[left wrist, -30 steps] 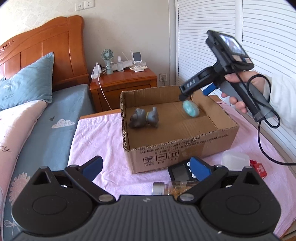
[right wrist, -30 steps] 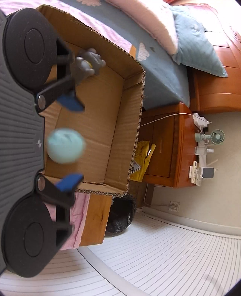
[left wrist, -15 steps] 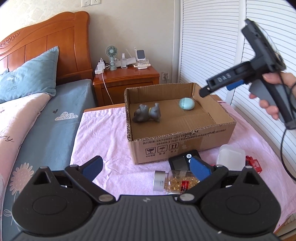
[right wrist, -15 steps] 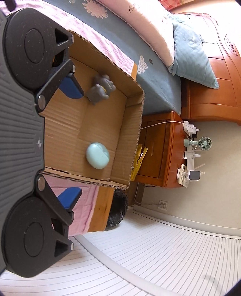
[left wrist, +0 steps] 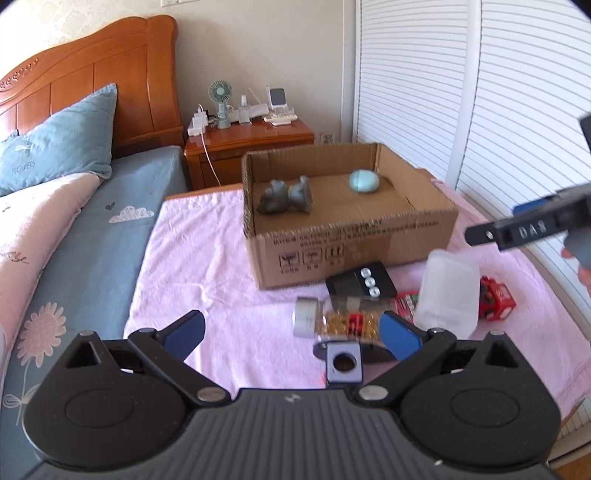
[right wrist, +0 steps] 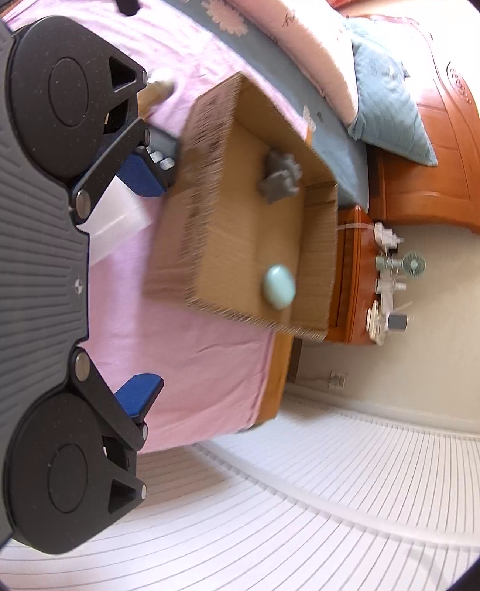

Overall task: Organize rigid objects
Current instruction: 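Move the left tool to the black B toy car while the right approaches the red SL train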

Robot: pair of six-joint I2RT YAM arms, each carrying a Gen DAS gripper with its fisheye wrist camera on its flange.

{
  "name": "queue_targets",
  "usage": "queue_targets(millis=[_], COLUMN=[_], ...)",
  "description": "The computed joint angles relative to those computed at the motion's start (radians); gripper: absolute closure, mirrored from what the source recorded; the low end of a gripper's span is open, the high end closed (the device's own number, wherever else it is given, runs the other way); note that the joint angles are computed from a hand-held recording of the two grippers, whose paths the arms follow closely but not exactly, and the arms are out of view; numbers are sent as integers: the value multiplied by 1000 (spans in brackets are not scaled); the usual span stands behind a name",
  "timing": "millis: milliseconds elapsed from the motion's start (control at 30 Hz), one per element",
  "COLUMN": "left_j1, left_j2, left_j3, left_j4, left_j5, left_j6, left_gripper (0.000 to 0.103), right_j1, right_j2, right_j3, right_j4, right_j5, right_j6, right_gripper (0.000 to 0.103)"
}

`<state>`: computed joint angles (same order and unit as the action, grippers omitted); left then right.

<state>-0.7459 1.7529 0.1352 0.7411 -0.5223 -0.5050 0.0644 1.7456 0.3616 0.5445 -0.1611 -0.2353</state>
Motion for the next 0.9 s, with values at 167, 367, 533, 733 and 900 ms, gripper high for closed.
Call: queue_targets(millis=[167,367,533,733,900], left_j1=[1,46,90,157,186], left_j2=[162,324,393,461,495], left_j3=[22,57,66,11,6], left_j4=[110,238,280,423,437], left_j5=[38,100,111,134,128], left_j6=[-13,-14,-23,-38,-23], left_gripper=[3,3,3,3,3], right_j1=[-46,-55,-59,-54,-99], right_j2=[79,235,318,383,459], right_j3=[-167,-271,-293,-267,-229], right_j4=[264,519,600,613,615], right_j5=[9,57,55,78,34], right_j6=[4,32,48,42,32], right_gripper=[0,0,0,0,0])
